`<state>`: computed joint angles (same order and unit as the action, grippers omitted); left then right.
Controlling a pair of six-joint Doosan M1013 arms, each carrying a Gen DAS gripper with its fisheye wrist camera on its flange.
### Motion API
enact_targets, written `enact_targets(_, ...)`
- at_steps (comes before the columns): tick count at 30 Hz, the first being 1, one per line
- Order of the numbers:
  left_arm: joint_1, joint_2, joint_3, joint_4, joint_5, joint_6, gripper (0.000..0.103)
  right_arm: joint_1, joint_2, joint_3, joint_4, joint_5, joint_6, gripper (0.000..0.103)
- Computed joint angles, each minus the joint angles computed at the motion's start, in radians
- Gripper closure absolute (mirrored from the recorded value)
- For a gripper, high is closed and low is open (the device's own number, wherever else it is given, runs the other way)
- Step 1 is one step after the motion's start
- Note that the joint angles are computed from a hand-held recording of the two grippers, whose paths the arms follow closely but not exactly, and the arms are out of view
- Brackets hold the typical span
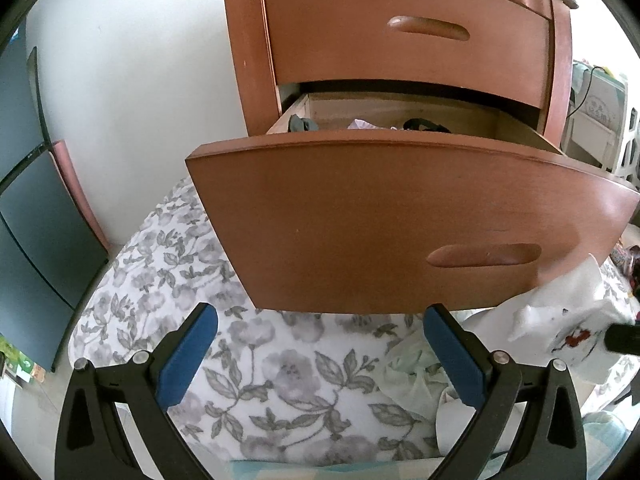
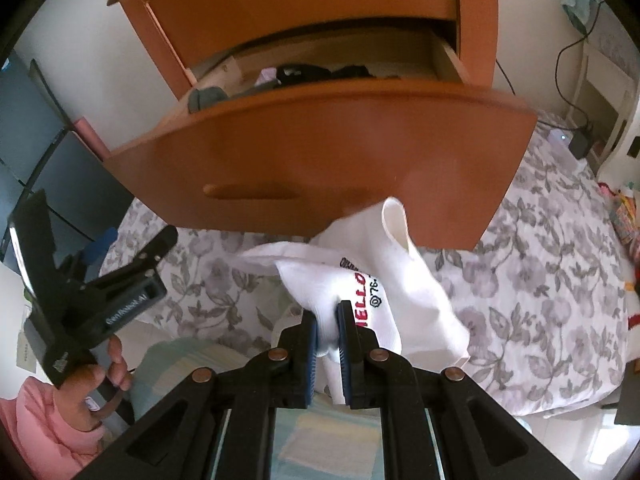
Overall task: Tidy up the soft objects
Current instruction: 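Carry the sock down and lower it onto the pile on the sheet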
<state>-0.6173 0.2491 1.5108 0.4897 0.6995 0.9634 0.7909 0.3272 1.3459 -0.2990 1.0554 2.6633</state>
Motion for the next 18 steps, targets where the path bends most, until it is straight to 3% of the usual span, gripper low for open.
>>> enact_targets(18, 0.007, 0.007, -0.006, -0.036, 0.01, 0.019, 0.001, -0.017, 0.033, -0.001, 0.115, 0.031, -0.044, 0.089)
